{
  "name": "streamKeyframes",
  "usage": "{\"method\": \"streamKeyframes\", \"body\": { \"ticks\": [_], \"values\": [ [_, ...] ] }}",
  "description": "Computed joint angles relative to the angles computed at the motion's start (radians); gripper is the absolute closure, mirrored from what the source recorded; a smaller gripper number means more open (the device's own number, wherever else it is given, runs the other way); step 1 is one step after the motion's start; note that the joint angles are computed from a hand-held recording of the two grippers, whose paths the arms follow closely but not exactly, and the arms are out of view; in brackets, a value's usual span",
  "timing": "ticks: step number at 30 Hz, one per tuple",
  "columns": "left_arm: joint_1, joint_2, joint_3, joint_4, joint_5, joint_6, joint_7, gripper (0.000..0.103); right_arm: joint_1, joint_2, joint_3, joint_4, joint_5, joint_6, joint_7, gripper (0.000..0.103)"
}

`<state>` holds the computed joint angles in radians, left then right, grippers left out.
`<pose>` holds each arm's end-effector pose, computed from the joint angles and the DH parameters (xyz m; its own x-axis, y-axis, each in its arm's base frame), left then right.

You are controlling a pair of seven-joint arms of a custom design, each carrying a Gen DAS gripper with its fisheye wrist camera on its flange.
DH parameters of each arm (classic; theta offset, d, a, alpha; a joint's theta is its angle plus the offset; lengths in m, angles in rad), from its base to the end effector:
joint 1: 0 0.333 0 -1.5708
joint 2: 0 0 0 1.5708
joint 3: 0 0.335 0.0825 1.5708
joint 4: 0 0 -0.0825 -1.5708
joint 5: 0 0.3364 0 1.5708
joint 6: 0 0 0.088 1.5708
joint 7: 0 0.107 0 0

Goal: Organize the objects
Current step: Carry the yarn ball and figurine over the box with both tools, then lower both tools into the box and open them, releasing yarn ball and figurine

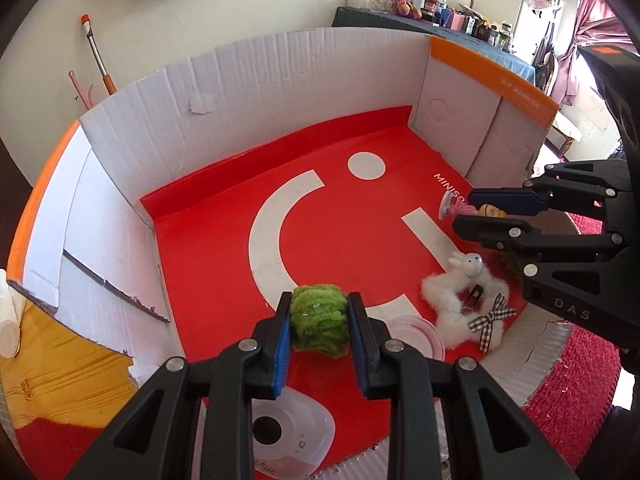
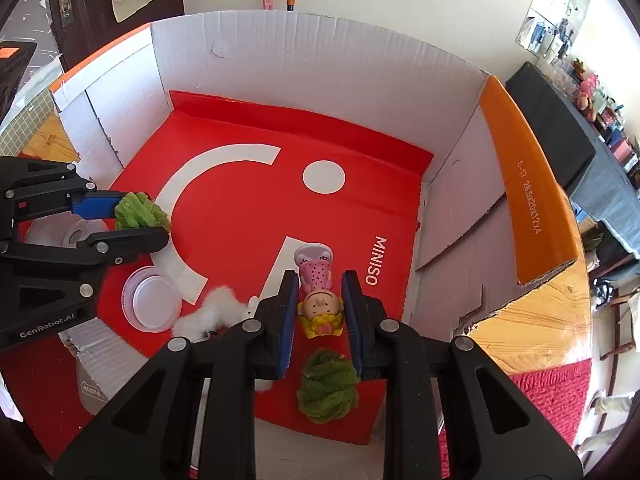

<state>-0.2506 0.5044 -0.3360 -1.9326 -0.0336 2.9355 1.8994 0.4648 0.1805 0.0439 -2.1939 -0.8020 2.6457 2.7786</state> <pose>0.5515 -0.3310 0.3465 -0.7215 -0.6923 0.0144 -0.5970 0.6113 -0.5195 0.4643 0.2799 0.3780 -0.0609 -0.9937 0.0938 -0.8704 0.0069 -0.4922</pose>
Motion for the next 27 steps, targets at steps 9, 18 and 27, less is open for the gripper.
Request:
{"method": "streamKeyframes", "body": {
  "ticks": [9, 18, 27],
  "values": [
    [-0.004, 0.009, 0.007, 0.012, 0.006, -0.025, 0.002, 0.076, -0.007, 0.018, 0.001, 0.010, 0.069, -0.004, -0.060, 0.082],
    [-0.001, 0.011, 0.006, 0.017, 0.002, -0.033, 0.008, 0.076, -0.011, 0.007, -0.009, -0.018, 0.094, 0.025, -0.075, 0.082],
    [-0.003, 0.009, 0.010, 0.017, 0.004, -0.033, 0.009, 0.075, -0.018, -0.001, -0.006, -0.030, 0.106, 0.034, -0.095, 0.082]
  ]
}}
